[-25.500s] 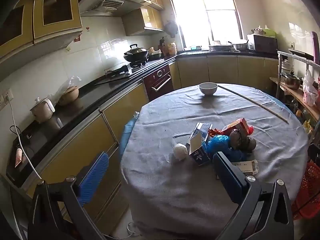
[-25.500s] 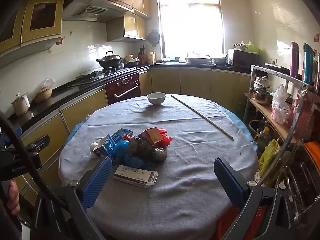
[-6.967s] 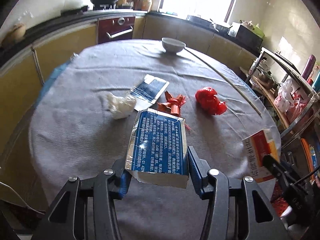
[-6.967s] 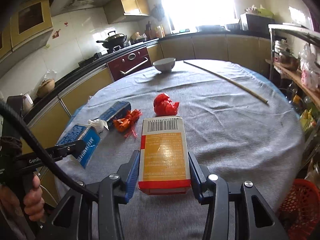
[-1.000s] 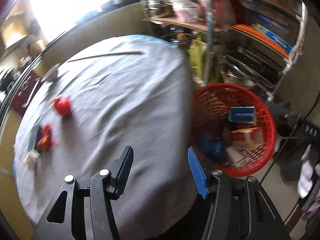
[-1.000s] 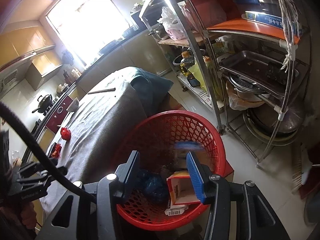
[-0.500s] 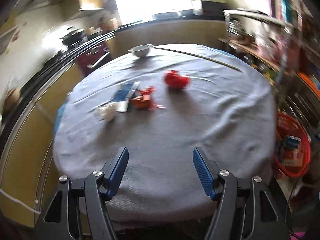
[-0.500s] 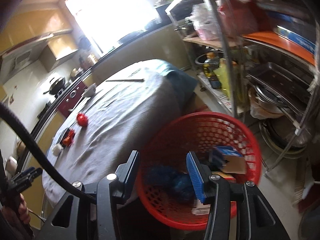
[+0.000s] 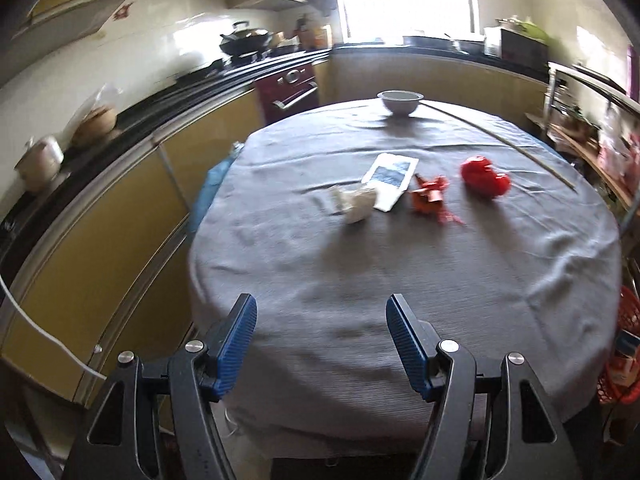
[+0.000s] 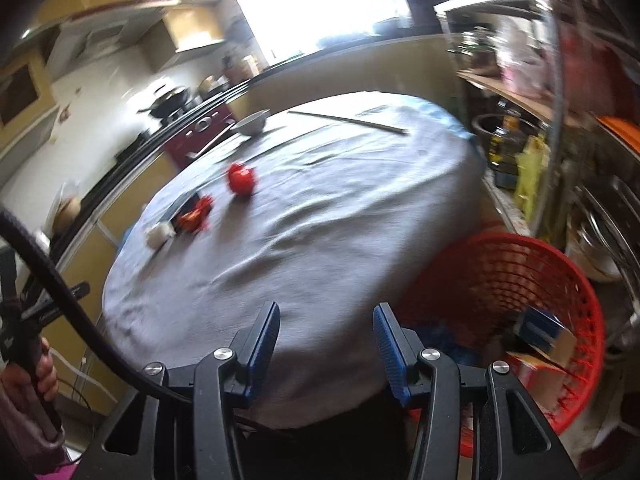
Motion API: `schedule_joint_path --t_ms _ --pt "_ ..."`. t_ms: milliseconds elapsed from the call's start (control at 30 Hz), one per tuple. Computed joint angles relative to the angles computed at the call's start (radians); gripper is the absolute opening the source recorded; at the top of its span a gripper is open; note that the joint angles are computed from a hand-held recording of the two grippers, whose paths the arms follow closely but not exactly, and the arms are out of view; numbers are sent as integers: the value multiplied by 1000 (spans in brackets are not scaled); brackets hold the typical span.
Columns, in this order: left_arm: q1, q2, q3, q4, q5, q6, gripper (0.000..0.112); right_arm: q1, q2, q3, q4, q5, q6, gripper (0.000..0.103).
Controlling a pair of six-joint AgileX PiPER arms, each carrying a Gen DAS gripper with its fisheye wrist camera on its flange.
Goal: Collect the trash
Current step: 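Bring both tools back over the remaining trash on the table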
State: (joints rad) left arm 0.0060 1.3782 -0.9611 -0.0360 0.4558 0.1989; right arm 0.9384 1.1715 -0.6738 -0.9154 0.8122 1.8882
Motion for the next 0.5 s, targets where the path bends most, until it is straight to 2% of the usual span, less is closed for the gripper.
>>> schedule_joint_path --t_ms 133,267,400,500 --pt "56 34 0 -44 -6 41 68 -30 118 -112 15 -65 -114 52" --pt "109 77 -16 -94 -11 80 68 -113 227 -241 84 -175 -280 52" --pt "149 130 -53 -123 -9 93 68 -232 339 -370 269 -291 -520 52" --pt "174 173 -92 -144 5 103 68 -289 452 -506 413 -317 -701 52"
